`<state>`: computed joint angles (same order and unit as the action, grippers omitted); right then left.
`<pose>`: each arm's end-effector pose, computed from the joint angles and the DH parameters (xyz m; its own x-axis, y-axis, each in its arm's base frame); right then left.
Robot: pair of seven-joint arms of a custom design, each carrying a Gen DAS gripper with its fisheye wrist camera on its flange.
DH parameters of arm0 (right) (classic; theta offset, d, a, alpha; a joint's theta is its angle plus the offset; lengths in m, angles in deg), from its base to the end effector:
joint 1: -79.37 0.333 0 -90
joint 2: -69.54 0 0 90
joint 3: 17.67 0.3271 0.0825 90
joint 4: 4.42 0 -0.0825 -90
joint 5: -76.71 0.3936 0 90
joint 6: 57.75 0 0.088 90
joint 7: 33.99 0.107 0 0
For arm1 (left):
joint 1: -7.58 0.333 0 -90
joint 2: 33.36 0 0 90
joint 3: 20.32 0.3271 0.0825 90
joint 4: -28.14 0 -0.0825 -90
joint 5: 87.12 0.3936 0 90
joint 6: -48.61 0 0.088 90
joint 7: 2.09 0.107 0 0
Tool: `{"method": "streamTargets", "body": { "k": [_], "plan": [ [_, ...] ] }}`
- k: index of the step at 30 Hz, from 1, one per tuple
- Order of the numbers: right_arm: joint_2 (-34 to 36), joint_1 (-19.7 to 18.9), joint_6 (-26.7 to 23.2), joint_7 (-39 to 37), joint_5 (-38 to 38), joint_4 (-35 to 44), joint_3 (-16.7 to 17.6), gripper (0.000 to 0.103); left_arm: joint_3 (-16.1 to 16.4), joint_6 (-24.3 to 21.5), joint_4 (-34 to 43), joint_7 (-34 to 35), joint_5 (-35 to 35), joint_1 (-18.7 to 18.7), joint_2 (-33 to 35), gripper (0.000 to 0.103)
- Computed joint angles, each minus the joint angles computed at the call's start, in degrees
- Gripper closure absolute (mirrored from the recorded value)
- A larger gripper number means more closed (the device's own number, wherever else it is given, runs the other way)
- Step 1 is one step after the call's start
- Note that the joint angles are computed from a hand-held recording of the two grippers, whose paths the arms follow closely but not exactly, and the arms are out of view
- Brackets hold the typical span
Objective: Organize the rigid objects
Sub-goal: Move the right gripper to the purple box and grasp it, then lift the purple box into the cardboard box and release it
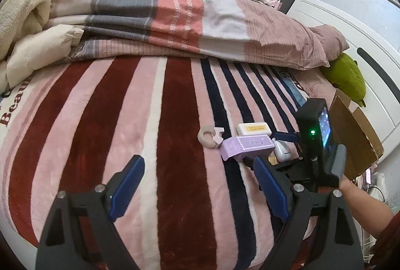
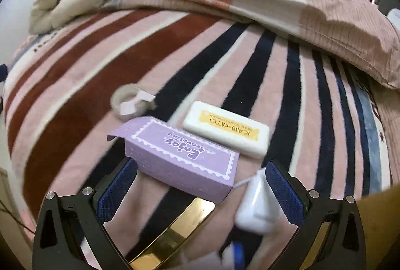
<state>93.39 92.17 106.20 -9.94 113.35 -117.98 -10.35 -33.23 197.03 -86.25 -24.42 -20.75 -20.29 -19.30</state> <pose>0.6264 0.1887 0.3014 0.7664 -0.6369 0.0836 -0.5090 -0.6816 -0.5257 0.4707 -0.4205 0.3754 0.2414 -0.9366 0.2541 -0.6742 -0.3502 -0.6503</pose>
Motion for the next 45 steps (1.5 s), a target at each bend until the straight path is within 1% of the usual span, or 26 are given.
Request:
{"method": "streamTargets", "body": {
  "k": [2, 6, 7, 8, 10, 11, 13, 14, 16, 18, 20, 21, 22, 23, 24, 28, 29, 30, 32, 33, 35, 36, 37, 39, 42, 45],
  "plan": [
    [1.3, 0.3, -2.1, 0.7, -1.5, 1.8, -0.8, 0.000, 0.0, 0.0, 0.0, 0.1, -0.1, 0.0, 0.1, 0.016],
    [0.8, -2.5, -6.4, -4.0, 1.6, 2.5, 1.7, 0.000, 0.1, 0.4, 0.1, 0.2, -0.4, 0.1, 0.4, 0.016],
    [-0.1, -3.7, -8.7, -6.2, 3.1, 2.1, 2.5, 0.000, 0.1, 0.3, 0.2, 0.3, -0.6, 0.1, 0.5, 0.016],
    [-1.2, -4.8, -12.5, -8.5, 4.4, 1.8, 3.0, 0.000, 0.1, 0.3, 0.2, 0.5, -0.8, 0.1, 0.5, 0.016],
    [-2.9, -5.3, -19.2, -11.2, 5.7, 1.5, 2.5, 0.000, 0.2, 0.3, 0.2, 0.5, -0.6, 0.0, 0.4, 0.016],
    [-3.4, -5.6, -23.5, -12.3, 5.8, 1.8, 2.0, 0.000, 0.2, 0.4, 0.2, 0.4, -0.5, 0.0, 0.4, 0.016],
    [-3.9, -5.3, -28.6, -13.4, 6.1, 2.3, 0.8, 0.000, 0.2, 0.4, 0.1, 0.4, -0.4, 0.0, 0.3, 0.016],
    [-4.4, -4.7, -28.0, -13.9, 6.4, 1.7, 0.3, 0.000, 0.2, 0.2, 0.1, 0.5, -0.5, 0.0, 0.3, 0.016],
    [-4.8, -2.8, -22.6, -15.1, 6.8, 0.2, -0.4, 0.003, 0.1, -0.2, 0.1, 0.5, -0.9, -0.1, 0.3, 0.016],
    [-3.7, -0.9, -15.8, -15.7, 6.2, 0.0, -0.7, 0.013, 0.0, -0.3, 0.1, 0.6, -1.2, -0.1, 0.2, 0.016],
    [-2.0, 0.3, -12.3, -15.1, 4.5, 0.9, -1.0, 0.015, -0.1, -0.6, 0.0, 0.5, -1.4, -0.2, 0.2, 0.016],
    [-1.3, 0.5, -10.9, -15.3, 4.1, 1.1, -0.9, 0.021, -0.1, -0.8, 0.0, 0.6, -1.6, -0.3, 0.1, 0.016],
    [-0.5, 0.6, -10.8, -14.9, 3.5, 1.8, -0.8, 0.026, -0.2, -0.9, -0.1, 0.6, -1.7, -0.3, 0.1, 0.016],
    [-0.2, 0.4, -13.4, -13.8, 2.5, 2.7, -1.0, 0.036, -0.2, -0.9, -0.2, 0.6, -1.8, -0.3, 0.0, 0.016],
    [-0.2, -0.1, -16.5, -12.8, 1.8, 3.5, -1.1, 0.039, -0.2, -0.8, -0.3, 0.5, -1.8, -0.3, -0.1, 0.016],
    [-2.6, -2.2, -25.3, -15.4, 2.2, 2.7, -0.5, 0.042, -0.2, 0.3, -0.4, 1.0, -2.3, 0.1, 0.1, 0.016],
    [-2.9, -2.1, -26.2, -15.4, 2.2, 2.5, -0.7, 0.042, -0.3, 0.3, -0.3, 1.1, -2.5, 0.1, 0.1, 0.016],
    [-3.2, -1.5, -25.1, -15.1, 2.2, 1.9, -0.9, 0.042, -0.3, 0.1, -0.2, 1.2, -2.8, 0.0, 0.2, 0.016],
    [-3.4, 0.1, -18.9, -15.2, 2.7, 0.0, -0.8, 0.042, -0.4, 0.1, -0.1, 1.4, -3.1, -0.2, 0.3, 0.016],
    [-3.0, 0.5, -16.8, -15.4, 3.0, -0.2, -0.6, 0.053, -0.4, 0.2, -0.1, 1.5, -3.3, -0.2, 0.4, 0.016],
    [-1.9, 1.1, -18.3, -13.1, 1.7, 1.0, -0.9, 0.069, -0.5, 0.3, 0.1, 2.1, -4.0, -0.3, 0.6, 0.016],
    [-2.0, 0.9, -18.9, -13.2, 2.1, 1.0, -0.6, 0.070, -0.5, 0.3, 0.2, 2.4, -4.4, -0.3, 0.8, 0.016],
    [-2.8, 0.6, -18.1, -14.4, 3.1, 0.1, 0.0, 0.070, -0.6, 0.5, 0.5, 2.8, -4.8, -0.3, 1.0, 0.016],
    [-5.3, -0.2, -16.5, -17.8, 6.2, -2.3, 1.0, 0.070, -0.2, 2.7, 1.3, 2.5, -3.6, -0.5, 1.4, 0.016],
    [-10.1, -1.7, -20.2, -22.0, 11.5, -4.7, 1.3, 0.070, 0.6, 6.2, 3.6, 1.8, -0.3, -1.0, 2.4, 0.016],
    [-15.3, -2.5, -25.4, -24.8, 16.0, -6.6, -0.3, 0.070, 1.6, 8.2, 7.9, 0.8, 4.4, -2.4, 3.9, 0.016]
  ]
}}
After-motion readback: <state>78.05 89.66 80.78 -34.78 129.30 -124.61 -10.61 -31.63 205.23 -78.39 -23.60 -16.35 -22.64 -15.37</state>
